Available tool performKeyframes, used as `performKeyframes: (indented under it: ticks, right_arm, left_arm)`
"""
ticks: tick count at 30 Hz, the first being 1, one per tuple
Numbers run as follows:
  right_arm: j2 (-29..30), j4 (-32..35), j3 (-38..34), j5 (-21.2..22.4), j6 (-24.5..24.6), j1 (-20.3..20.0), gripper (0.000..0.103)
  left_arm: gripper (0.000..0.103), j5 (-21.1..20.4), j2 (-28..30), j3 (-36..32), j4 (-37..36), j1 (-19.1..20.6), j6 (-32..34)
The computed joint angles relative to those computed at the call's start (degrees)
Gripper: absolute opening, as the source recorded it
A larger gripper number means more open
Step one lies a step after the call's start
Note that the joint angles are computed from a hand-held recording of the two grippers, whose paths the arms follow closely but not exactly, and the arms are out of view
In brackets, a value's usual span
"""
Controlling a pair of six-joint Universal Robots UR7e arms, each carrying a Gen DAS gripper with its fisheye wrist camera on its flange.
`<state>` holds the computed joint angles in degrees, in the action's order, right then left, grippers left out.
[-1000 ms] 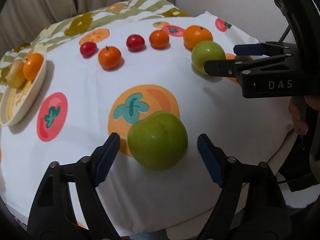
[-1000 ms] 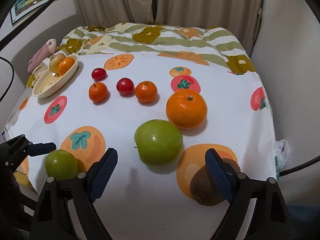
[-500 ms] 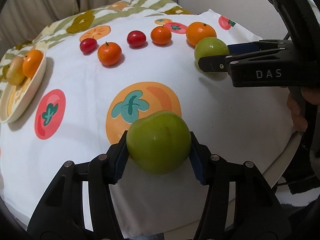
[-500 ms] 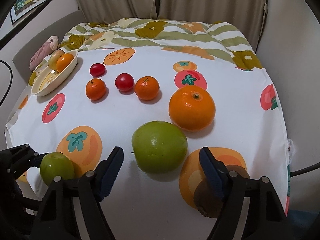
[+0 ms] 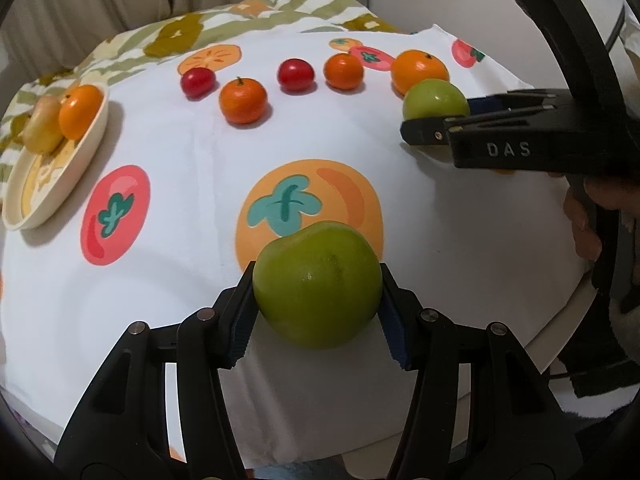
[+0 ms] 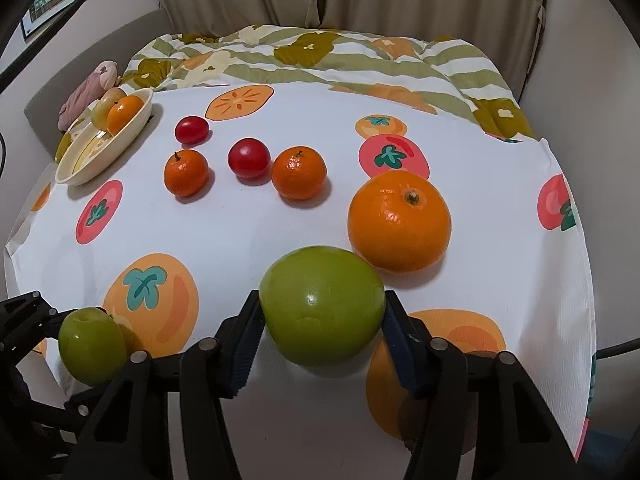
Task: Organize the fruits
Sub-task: 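Grasp a green apple with left tool while right tool grasps another green apple, then carry both green apples to the bowl and release the left tool's apple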
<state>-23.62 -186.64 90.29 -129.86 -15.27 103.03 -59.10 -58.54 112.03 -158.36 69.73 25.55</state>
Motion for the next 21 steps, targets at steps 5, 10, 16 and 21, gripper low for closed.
performKeyframes:
  ticks: [5, 10, 16, 21]
  right_arm:
    - [0.3, 0.2, -0.3, 0.7, 0.2, 0.4, 0.053]
    - [0.8, 0.0, -1.1, 1.6, 0.5, 1.3, 0.053]
    - [1.8, 1.0, -3.7, 1.7, 1.1, 3.0, 0.053]
    - [3.0, 2.7, -6.8, 1.2, 1.9, 5.1, 0.053]
  left_arm:
    - [0.059, -0.1, -0.6, -0.7, -0.4, 0.4, 0.2]
    - [0.059, 0.0, -1.8, -1.0, -1.3, 0.5, 1.2]
    - [0.059, -0.2, -3.7, -2.4, -1.2, 0.7, 2.8]
    - [0.059, -0.5, -5.3, -4.3, -0.4, 1.1, 4.6]
